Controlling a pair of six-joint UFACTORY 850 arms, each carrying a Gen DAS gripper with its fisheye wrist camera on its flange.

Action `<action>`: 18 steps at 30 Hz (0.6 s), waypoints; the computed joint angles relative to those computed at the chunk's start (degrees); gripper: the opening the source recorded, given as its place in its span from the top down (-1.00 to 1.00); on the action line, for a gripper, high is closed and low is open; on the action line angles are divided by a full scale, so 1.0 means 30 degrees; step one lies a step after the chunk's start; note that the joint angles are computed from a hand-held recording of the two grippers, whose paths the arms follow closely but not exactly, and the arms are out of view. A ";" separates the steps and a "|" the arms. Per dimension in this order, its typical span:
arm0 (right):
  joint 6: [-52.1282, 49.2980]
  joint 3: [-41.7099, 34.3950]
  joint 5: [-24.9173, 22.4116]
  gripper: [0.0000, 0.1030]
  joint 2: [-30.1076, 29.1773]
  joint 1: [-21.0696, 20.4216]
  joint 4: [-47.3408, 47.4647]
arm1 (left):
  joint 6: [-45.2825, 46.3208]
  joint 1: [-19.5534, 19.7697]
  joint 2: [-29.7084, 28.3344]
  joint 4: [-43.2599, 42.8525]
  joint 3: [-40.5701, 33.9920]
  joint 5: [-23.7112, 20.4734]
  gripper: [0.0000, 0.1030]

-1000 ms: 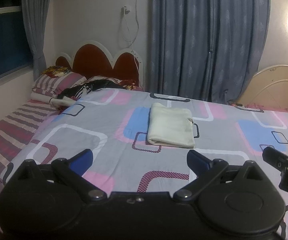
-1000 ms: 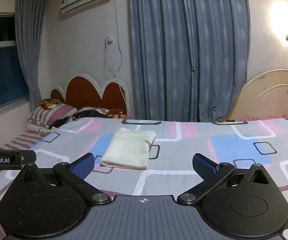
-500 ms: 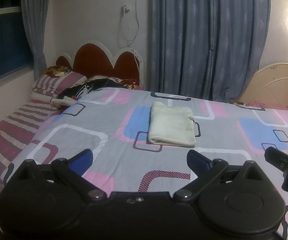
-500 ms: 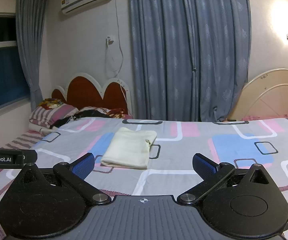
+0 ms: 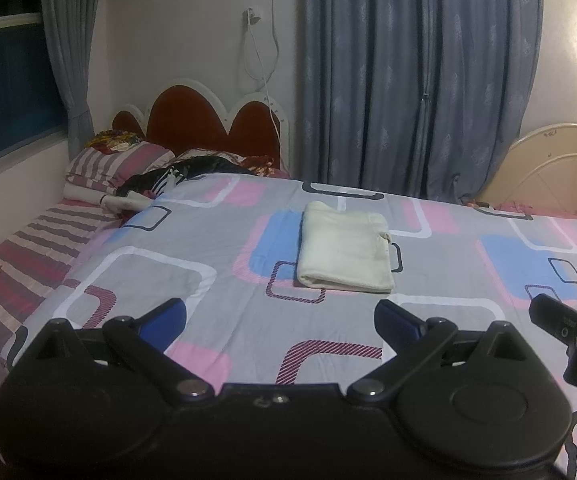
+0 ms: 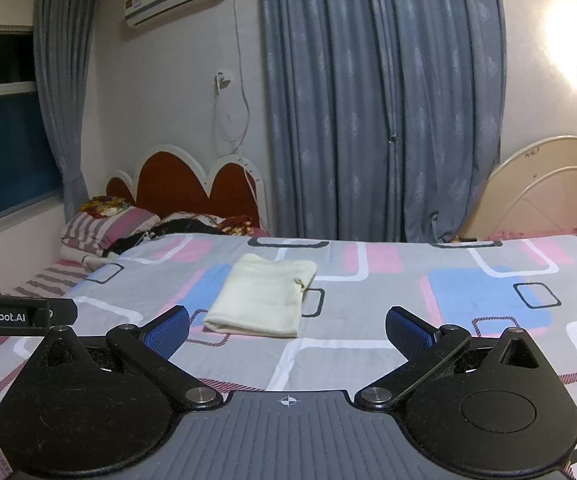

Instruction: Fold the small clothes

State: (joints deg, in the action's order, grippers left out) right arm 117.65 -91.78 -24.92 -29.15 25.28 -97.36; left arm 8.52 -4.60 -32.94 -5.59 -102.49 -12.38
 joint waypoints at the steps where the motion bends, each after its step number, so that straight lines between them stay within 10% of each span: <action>1: -0.0037 -0.0019 0.0032 -1.00 -0.0008 -0.0011 0.0076 | 0.0042 -0.0014 -0.0019 -0.0078 0.0023 -0.0001 -0.95; 18: -0.1048 -0.0342 0.0359 -1.00 -0.0316 -0.0146 0.1042 | 0.3916 0.0031 -0.1255 -0.3596 -0.1438 -0.1358 -0.95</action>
State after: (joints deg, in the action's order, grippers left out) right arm 114.51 -92.80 -23.84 -30.09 24.84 -94.23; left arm 20.27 -4.51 -36.70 -16.38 -106.81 -16.46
